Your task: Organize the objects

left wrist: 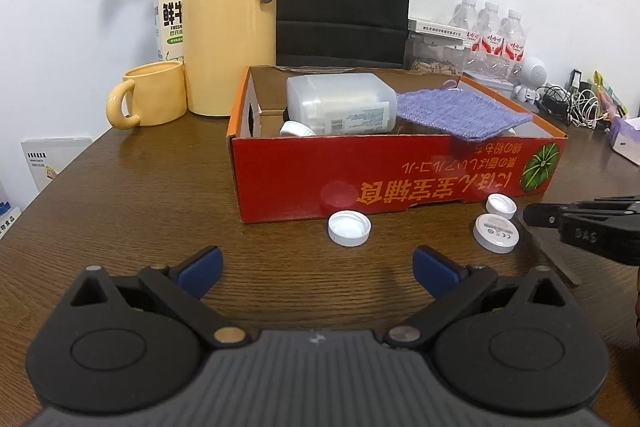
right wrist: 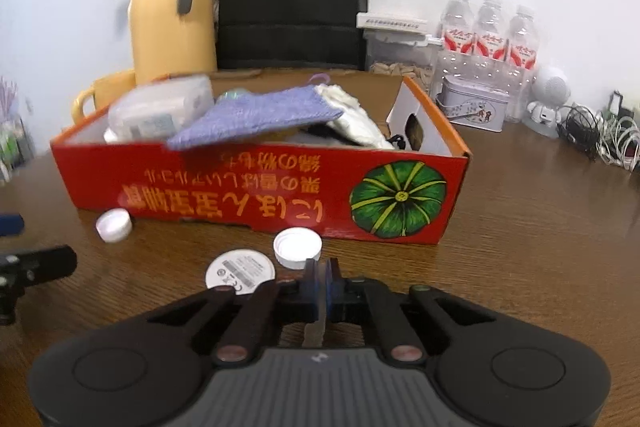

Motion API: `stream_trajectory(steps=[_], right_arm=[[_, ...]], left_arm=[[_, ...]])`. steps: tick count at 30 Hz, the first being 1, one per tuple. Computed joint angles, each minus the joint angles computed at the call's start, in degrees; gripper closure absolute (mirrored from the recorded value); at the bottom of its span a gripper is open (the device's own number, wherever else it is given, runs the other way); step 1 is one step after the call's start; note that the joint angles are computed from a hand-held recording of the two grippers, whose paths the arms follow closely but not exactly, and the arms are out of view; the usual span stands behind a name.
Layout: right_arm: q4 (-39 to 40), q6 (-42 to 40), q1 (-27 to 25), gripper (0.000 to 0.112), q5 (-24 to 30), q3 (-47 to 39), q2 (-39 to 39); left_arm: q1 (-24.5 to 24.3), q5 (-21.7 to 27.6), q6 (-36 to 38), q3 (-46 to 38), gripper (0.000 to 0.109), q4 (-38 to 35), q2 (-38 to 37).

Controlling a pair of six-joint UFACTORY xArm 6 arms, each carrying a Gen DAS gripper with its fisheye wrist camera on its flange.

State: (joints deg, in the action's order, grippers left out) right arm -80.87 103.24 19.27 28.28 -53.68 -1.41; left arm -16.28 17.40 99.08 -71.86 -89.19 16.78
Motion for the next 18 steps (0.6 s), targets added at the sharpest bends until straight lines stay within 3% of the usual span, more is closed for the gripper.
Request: stream_trajectory(steps=[6,10,12,16,18], right_arm=[[-11.37,11.71,1.47,0.112,1.96,3.5,-5.14],[-14.87,15.83,1.73,0.112,2.3,5.56,-7.93],[-12.71,14.17,0.82,0.107,1.11,5.08,-7.17],[-2.08,2.9,-0.4,0.101,-1.81,2.89,-3.42],[-0.32,0.71,0.2,0.087,-1.0,2.61,-2.98]], left_arm=[[-0.21,-0.48,-0.11,-0.12,0.006,0.16,0.16],[-0.55,-1.26,-0.42,-0.33,0.006,0.73,0.58],[-0.74,-1.77,-0.64,-0.43,0.006,1.07,0.8],[-0.7,-1.78,-0.19,-0.44,0.006,0.52,0.76],[-0.53,-1.36,-0.34,-0.38,0.006,0.66,0.66]])
